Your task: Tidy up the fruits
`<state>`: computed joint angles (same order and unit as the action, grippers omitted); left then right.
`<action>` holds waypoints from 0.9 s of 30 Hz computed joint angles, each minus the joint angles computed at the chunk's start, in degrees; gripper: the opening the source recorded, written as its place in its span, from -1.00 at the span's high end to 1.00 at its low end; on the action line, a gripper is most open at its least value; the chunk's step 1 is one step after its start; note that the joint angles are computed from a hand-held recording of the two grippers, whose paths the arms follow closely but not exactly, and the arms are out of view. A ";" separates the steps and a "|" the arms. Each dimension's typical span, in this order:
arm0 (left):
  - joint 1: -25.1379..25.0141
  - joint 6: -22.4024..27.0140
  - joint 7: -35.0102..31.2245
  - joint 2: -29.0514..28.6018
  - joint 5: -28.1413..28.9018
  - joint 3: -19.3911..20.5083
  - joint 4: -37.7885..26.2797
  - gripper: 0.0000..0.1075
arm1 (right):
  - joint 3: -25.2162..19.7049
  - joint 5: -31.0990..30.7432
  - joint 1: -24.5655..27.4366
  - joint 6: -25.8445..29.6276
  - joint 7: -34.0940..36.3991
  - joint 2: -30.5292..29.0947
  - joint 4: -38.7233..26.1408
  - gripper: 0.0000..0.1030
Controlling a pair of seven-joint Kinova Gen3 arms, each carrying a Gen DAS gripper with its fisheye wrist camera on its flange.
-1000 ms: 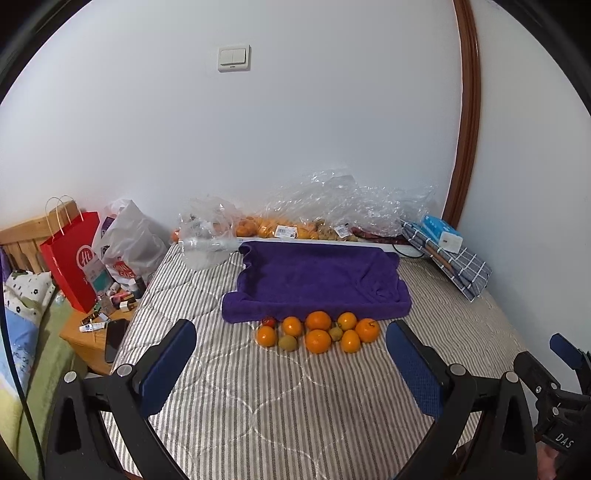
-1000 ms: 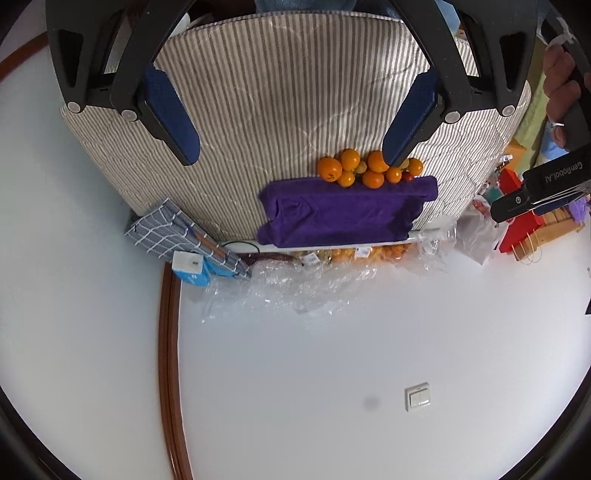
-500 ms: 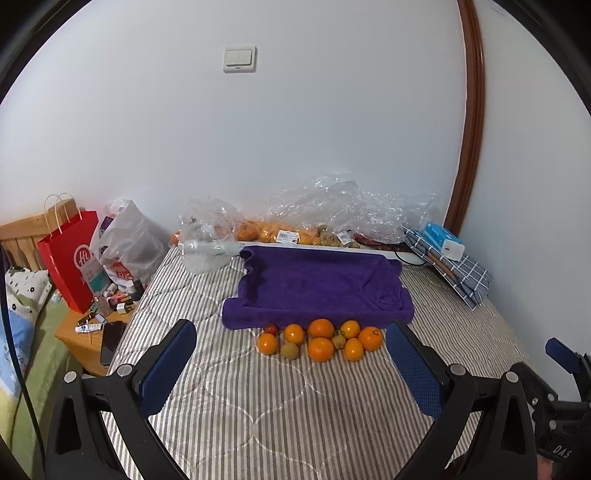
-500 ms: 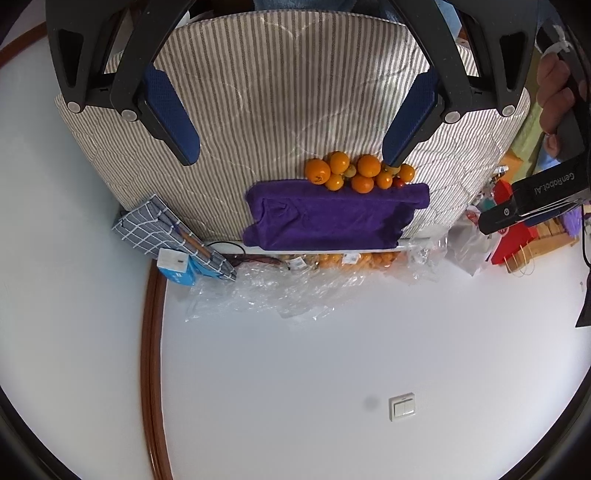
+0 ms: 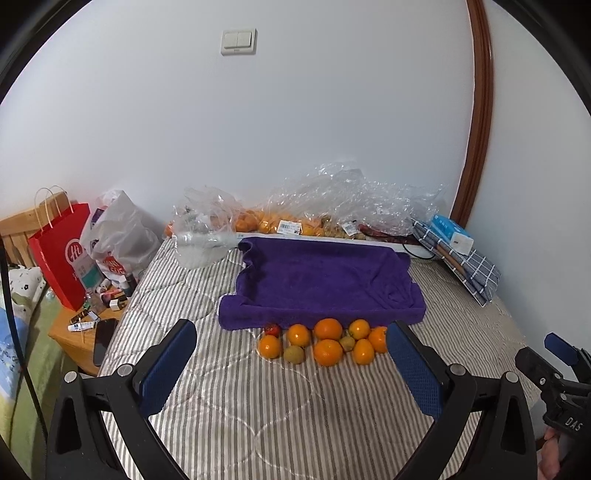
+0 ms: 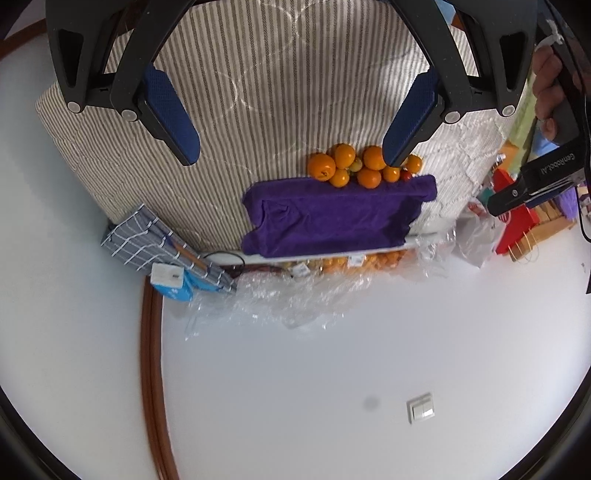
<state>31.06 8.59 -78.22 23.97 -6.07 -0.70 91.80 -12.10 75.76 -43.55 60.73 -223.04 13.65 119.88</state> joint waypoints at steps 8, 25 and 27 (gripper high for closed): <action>-4.09 4.39 -1.65 6.31 1.21 2.55 -6.72 -0.89 | 3.14 3.80 3.36 -5.07 -0.56 5.00 -1.82 -0.91; -11.84 12.63 -7.25 18.08 4.34 5.25 -16.53 -0.86 | 7.94 3.59 15.85 -27.56 17.84 21.87 -15.29 -0.31; -13.54 12.49 -8.17 19.04 5.67 6.96 -16.84 -0.86 | 10.42 0.35 14.52 -28.33 21.15 23.03 -16.94 -0.31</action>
